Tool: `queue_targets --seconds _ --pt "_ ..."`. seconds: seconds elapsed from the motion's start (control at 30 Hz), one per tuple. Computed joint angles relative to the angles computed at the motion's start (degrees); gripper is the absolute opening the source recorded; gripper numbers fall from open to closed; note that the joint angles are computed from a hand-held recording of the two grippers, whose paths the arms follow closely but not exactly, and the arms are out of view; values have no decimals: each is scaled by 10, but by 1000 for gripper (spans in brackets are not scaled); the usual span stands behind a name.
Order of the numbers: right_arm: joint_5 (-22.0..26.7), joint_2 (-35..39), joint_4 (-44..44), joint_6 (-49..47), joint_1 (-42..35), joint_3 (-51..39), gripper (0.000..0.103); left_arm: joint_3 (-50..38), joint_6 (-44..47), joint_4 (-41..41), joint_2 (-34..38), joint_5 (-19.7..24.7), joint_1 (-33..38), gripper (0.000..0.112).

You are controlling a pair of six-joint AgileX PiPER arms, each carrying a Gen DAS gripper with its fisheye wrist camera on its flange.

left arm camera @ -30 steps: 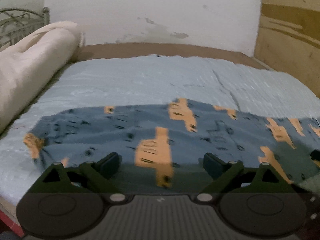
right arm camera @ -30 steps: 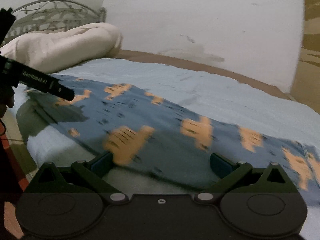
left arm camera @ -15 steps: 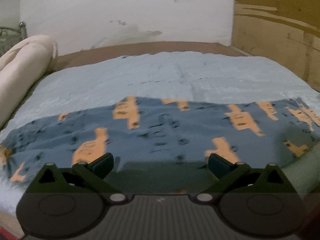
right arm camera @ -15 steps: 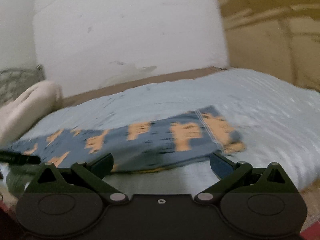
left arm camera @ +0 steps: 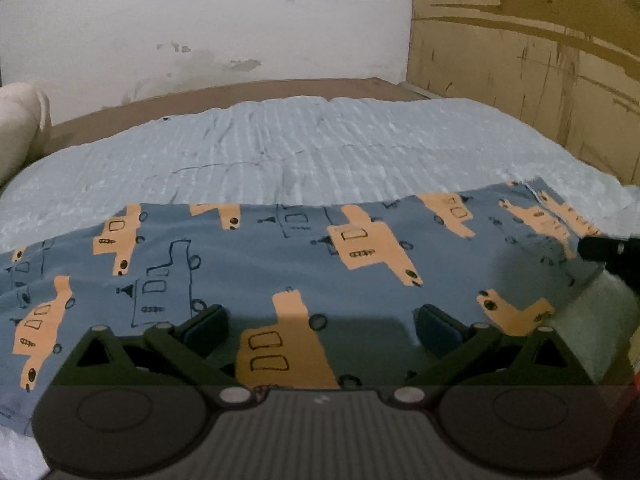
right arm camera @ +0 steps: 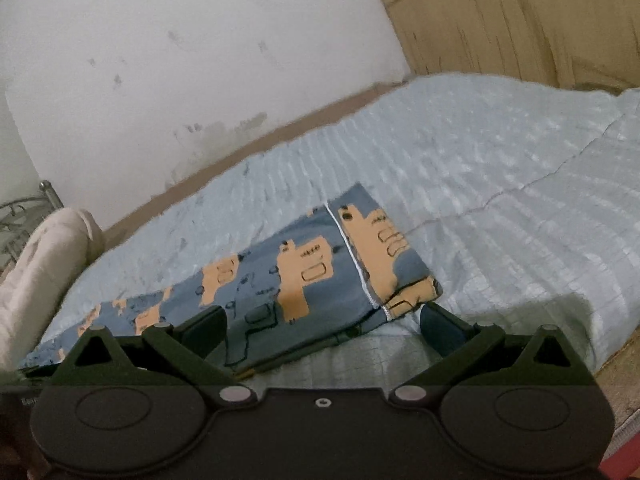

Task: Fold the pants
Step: 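Grasp the folded pants edge with the right gripper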

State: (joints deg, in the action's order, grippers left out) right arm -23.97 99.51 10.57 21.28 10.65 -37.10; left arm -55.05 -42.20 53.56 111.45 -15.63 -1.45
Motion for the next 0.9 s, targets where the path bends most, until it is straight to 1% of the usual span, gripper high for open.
queue_targets --seconds 0.03,0.1,0.17,0.23,0.27,0.33,0.37,0.43,0.47,0.53,0.57,0.63,0.67,0.73,0.83,0.9 --pt "7 0 -4 8 -2 -5 102 1 5 -5 0 0 0 102" --pt "4 -3 -31 52 -7 -3 102 -1 -27 23 -1 0 3 102" --pt "-16 -1 -37 87 -11 2 93 -5 -69 63 -2 0 8 102" --pt "-23 2 19 63 -5 2 79 -8 -93 85 -1 0 12 102" --pt "-29 4 46 52 -1 3 76 -9 -102 94 -2 -1 14 102" --pt "-40 8 83 45 3 4 62 -10 -116 107 -2 -2 17 102" --pt "-43 9 106 35 6 3 58 -12 -125 114 -2 -2 17 102" --pt "-51 14 152 15 12 0 48 -14 -134 123 -1 -1 18 102" --pt "-54 15 164 14 12 0 46 -16 -135 123 0 1 17 102" --pt "-58 22 208 -13 16 -8 35 -19 -140 129 2 5 16 102" --pt "-62 26 232 -34 20 -12 31 -21 -146 135 3 7 16 102" --pt "-69 28 258 -64 26 -15 21 -24 -168 157 4 6 18 102" --pt "-72 30 270 -84 30 -18 19 -26 -190 176 3 3 20 102" --pt "-78 31 306 -138 43 -27 17 -35 -260 236 4 -14 31 102" --pt "-99 26 362 -237 70 -37 16 -52 -360 311 8 -60 60 102" --pt "-113 21 399 -310 92 -46 16 -59 -391 324 10 -90 80 102"
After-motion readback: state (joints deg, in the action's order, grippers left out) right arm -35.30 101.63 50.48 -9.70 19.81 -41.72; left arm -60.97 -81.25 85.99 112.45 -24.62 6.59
